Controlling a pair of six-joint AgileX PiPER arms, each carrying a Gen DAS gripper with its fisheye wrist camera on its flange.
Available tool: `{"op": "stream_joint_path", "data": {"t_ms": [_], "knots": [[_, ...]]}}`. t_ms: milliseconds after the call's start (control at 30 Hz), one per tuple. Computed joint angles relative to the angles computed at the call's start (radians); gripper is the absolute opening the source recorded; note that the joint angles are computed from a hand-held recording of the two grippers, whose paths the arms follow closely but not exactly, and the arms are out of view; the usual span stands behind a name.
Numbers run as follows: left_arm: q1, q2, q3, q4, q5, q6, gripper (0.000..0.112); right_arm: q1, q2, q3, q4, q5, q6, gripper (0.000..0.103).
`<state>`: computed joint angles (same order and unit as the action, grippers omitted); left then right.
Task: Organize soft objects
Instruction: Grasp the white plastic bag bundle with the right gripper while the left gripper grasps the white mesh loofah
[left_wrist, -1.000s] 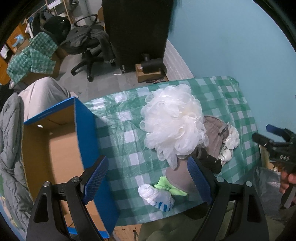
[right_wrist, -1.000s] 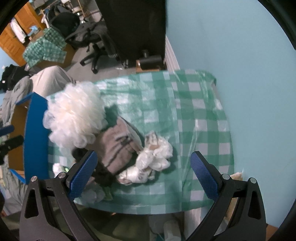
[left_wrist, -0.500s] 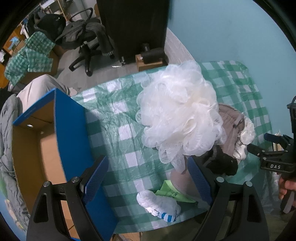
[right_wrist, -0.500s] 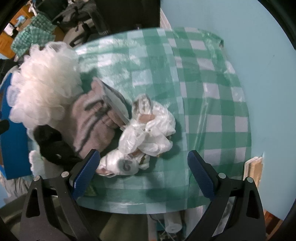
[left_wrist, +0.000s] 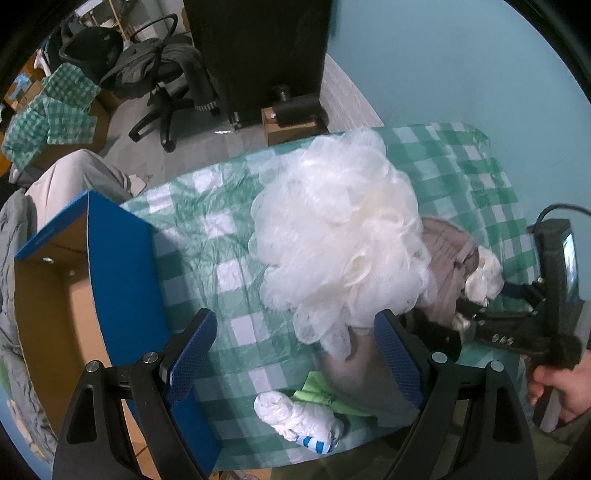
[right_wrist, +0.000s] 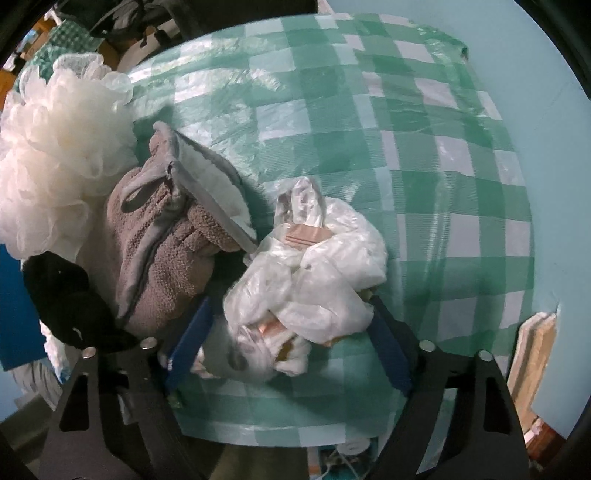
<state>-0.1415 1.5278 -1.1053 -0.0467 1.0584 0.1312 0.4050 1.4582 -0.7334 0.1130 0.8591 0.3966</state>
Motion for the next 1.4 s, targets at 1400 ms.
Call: {"op": "stream_joint_path", "data": {"t_ms": [1400], "knots": [[-0.105,0.523,-0.401,-0.096,0.113,-0.046,0.103,-0.071,-0.018,-0.232,-0.047,0.102,-0.100,0.041]]}}
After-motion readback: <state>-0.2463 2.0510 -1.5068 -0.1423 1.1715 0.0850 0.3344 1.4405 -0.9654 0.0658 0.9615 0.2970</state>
